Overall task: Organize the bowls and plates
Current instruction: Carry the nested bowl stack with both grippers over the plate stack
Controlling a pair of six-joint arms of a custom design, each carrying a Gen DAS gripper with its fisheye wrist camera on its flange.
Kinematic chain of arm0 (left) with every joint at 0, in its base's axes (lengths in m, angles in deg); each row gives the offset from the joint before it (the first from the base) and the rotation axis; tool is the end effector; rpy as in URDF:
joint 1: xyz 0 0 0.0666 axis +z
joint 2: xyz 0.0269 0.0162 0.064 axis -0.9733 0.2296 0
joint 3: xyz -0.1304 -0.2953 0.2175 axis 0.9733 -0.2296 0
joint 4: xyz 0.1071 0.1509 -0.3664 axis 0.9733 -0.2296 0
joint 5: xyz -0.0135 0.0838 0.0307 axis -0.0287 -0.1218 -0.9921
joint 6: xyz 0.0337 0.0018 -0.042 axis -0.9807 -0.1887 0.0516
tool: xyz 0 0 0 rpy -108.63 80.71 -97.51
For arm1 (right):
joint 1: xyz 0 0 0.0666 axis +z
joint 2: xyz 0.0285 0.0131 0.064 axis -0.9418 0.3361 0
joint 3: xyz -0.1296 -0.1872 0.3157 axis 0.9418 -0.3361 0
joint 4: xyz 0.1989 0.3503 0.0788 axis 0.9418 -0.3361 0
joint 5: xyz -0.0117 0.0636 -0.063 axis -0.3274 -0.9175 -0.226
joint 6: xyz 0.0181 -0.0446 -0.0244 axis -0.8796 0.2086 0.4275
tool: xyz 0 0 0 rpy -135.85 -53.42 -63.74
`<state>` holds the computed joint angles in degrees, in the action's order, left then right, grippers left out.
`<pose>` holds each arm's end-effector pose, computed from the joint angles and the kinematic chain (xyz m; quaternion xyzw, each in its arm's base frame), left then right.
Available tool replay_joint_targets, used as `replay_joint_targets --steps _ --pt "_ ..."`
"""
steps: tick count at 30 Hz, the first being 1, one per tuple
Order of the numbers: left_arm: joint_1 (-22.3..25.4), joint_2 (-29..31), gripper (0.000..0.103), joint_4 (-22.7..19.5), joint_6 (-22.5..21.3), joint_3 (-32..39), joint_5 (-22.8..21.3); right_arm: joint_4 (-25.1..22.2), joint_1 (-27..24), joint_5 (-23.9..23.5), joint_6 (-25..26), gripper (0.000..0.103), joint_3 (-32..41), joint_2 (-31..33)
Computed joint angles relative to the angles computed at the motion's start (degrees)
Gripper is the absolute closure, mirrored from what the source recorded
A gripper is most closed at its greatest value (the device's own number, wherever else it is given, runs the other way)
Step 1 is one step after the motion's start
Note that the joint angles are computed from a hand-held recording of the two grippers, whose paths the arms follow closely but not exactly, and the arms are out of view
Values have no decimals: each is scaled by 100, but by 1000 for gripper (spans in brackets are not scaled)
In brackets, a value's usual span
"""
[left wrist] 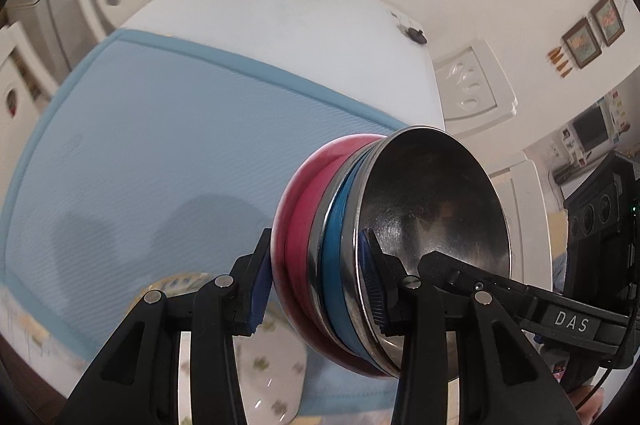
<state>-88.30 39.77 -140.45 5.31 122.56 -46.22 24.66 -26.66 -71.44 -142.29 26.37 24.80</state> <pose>0.3381 -0.0819 0.5275 0.0704 0.9601 -0.1982 0.1842 0.2995 0.2920 0.5143 0.1534 0.9275 0.3085 0.1453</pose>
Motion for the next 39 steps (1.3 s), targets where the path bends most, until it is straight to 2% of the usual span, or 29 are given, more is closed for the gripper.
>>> replay_joint_targets --steps 3,9,19,25,28,33,39 --pt "300 -287 66 -117 -94 -153 94 -90 342 146 -56 60 202 121" --pt "898 -700 66 -330 -273 -398 181 -161 787 82 -18 60 472 402" --pt "1521 -1199 66 -496 -502 -906 -14 -263 948 -541 518 60 633 898" --pt "1863 -1382 66 -521 -514 -1374 161 -103 914 -1045 681 60 412 1051" --pt "1959 -1452 66 -501 -435 -1615 189 -195 895 -1212 920 60 489 1283" --pt "2014 -1527 66 -447 -346 -1873 142 -81 891 -1468 1049 60 363 1422" --pt "1933 -1554 66 -409 -246 -2111 57 -164 901 -1504 1183 60 437 1636"
